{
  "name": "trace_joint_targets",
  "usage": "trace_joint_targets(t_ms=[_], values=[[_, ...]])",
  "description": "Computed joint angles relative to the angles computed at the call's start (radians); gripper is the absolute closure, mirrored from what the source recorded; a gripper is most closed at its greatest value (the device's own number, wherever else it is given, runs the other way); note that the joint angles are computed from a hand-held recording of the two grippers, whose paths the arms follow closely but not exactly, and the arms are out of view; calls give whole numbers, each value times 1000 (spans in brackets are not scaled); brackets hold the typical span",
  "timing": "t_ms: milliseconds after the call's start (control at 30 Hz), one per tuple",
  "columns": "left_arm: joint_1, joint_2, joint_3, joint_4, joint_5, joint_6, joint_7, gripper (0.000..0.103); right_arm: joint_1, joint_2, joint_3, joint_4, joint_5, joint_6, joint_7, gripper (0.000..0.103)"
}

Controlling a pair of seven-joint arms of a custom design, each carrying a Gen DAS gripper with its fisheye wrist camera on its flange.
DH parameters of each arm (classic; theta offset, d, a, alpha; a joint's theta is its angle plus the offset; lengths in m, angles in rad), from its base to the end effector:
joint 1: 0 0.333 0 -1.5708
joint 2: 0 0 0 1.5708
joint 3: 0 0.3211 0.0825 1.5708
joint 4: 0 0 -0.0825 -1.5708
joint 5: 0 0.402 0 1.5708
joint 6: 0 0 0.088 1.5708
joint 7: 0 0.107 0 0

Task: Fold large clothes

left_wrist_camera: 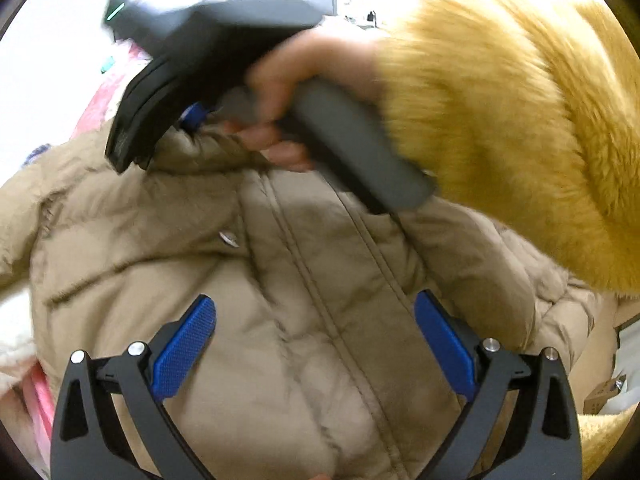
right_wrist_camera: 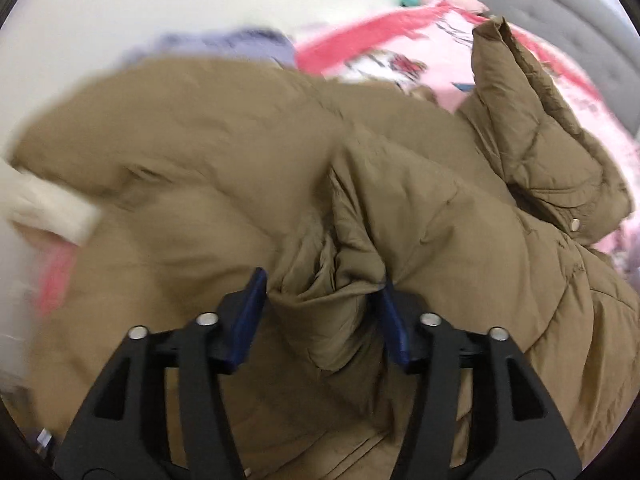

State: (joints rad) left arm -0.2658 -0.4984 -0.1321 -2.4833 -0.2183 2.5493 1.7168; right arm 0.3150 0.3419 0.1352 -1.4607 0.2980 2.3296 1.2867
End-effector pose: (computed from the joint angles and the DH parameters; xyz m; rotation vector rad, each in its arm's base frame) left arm 0.4164 -0.1771 0.5228 -1.5404 2.3238 -0.7285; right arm 0.6572 0.3061 0.5504 -2.2265 1.2223 -0.1361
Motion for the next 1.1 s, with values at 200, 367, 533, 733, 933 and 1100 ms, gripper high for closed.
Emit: trace_joint_targets(t_ms=[200, 367, 533, 733, 933, 1100], values=[[76, 46, -1, 72, 58, 89, -55, 5, -66, -186, -43, -153, 107, 55, 87, 41], [15, 301, 111, 313, -123, 194, 151, 5, -98, -366, -115, -391, -198, 170, 414, 56], [66, 542, 78, 535, -132, 105, 223, 5, -152, -425, -144, -506, -216, 182, 460, 70], [164, 610, 31, 566, -106, -39, 212, 7, -175, -354, -143, -517, -216, 176, 418, 75], [194, 585, -15, 503, -23, 4, 219, 6, -166, -268, -134, -465, -333, 133, 420, 75], [197, 552, -20, 508, 13, 3, 171, 7, -182, -310, -134, -444, -202, 111, 362, 64]])
